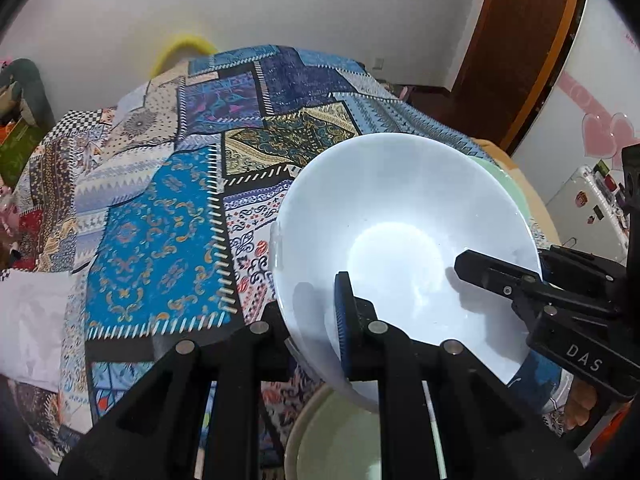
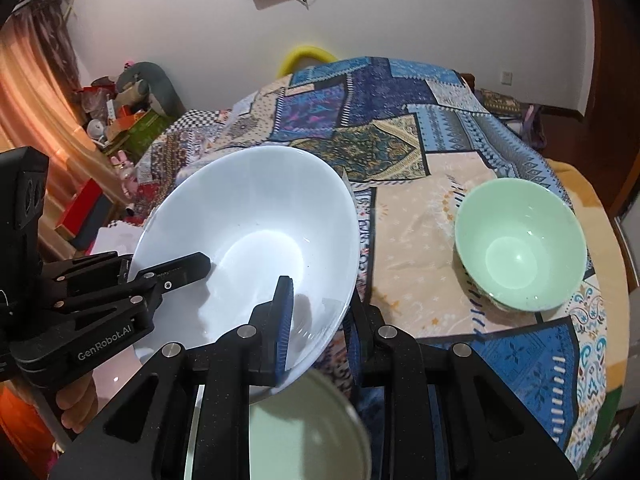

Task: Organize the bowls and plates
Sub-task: 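Lift the white spotted bowl with both grippers and carry it over the pink bowl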

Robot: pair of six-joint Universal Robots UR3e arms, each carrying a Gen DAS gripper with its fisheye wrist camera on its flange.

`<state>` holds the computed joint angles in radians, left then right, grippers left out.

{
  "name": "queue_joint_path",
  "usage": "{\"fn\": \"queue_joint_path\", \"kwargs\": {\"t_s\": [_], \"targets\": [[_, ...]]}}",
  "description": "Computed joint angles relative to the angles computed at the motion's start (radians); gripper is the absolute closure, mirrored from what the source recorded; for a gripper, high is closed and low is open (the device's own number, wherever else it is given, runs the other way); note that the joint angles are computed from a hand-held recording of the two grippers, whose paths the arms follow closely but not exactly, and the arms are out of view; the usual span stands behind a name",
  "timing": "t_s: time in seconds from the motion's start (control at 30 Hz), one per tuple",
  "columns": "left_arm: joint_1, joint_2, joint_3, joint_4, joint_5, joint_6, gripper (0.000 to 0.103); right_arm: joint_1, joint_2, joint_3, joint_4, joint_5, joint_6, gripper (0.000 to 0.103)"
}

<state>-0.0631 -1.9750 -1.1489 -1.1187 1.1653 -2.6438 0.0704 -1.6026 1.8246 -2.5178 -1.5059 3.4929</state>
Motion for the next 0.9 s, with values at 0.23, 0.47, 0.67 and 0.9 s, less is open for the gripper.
{"fn": "queue_joint_path", "kwargs": {"t_s": [0.23, 0.47, 0.67, 0.9], "targets": [[0.086, 0.156, -0.148, 0.004, -0.046, 0.048, 0.088, 0.083, 0.004, -0.025, -0.007, -0.034, 0.038, 0.081], [0.196, 0.292, -0.263, -0.023, -0.094, 0.107, 0.088, 0.174, 0.041, -0.086, -0.009, -0.079, 0.06, 0.081], [0.294, 0.39, -0.341, -0.052, -0.132, 0.171, 0.088, 0.252, 0.092, -0.145, -0.013, -0.116, 0.08, 0.081], [0.404, 0.465, -0.388, -0.111, -0.161, 0.256, 0.088, 0.309, 0.152, -0.192, -0.033, -0.112, 0.106, 0.081]]}}
